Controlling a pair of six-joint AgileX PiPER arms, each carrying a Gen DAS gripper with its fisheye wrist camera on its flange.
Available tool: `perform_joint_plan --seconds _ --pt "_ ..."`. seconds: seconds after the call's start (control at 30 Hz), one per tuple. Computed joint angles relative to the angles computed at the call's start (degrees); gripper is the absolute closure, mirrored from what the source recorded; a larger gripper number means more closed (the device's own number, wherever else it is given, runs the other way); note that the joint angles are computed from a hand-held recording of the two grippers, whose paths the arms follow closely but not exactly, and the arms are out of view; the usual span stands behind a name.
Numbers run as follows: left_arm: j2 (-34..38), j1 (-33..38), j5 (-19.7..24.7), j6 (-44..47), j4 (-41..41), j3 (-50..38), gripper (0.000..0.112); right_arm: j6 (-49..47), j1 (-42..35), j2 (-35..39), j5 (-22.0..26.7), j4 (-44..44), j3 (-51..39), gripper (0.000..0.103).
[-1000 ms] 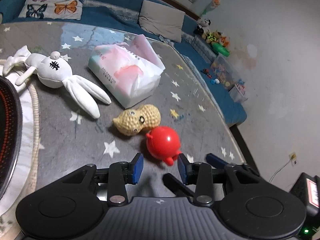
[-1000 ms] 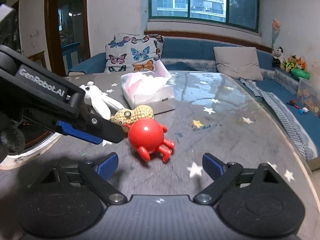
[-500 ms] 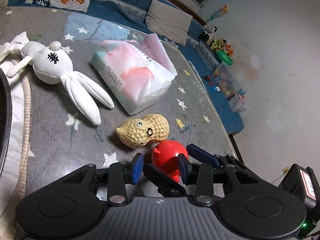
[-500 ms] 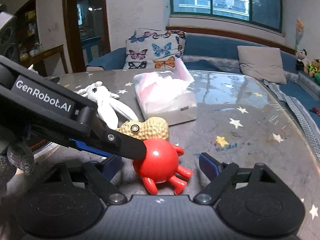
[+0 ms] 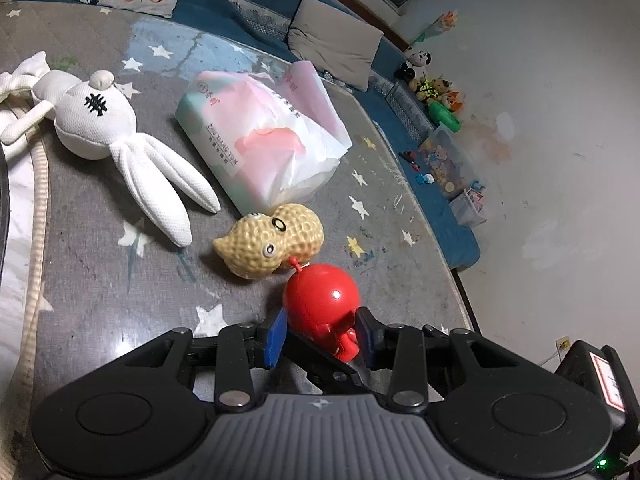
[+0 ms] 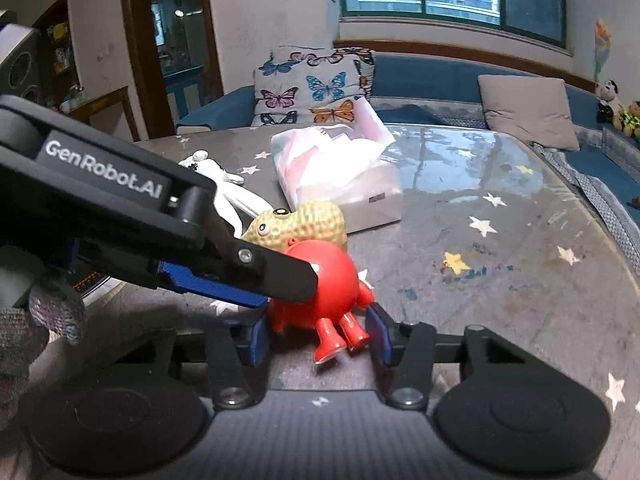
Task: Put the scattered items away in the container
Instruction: 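Grasp the red octopus toy with the left tool, then carry the red octopus toy into the white box and release it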
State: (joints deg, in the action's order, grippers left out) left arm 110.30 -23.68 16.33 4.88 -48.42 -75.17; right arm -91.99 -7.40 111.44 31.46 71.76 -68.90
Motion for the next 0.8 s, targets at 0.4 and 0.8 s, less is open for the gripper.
perform_joint_plan --seconds 0.4,0.8 --pt "-9.8 -2.2 -2.6 1.0 1.4 10.9 0.074 -3.9 2.4 -11.1 -4.0 6.9 13.2 0.054" --pt "-35.1 2.2 -1.2 -29.5 35.0 27.9 0.074 -1.8 17.1 -21.5 -8.0 10.6 18.7 0.054"
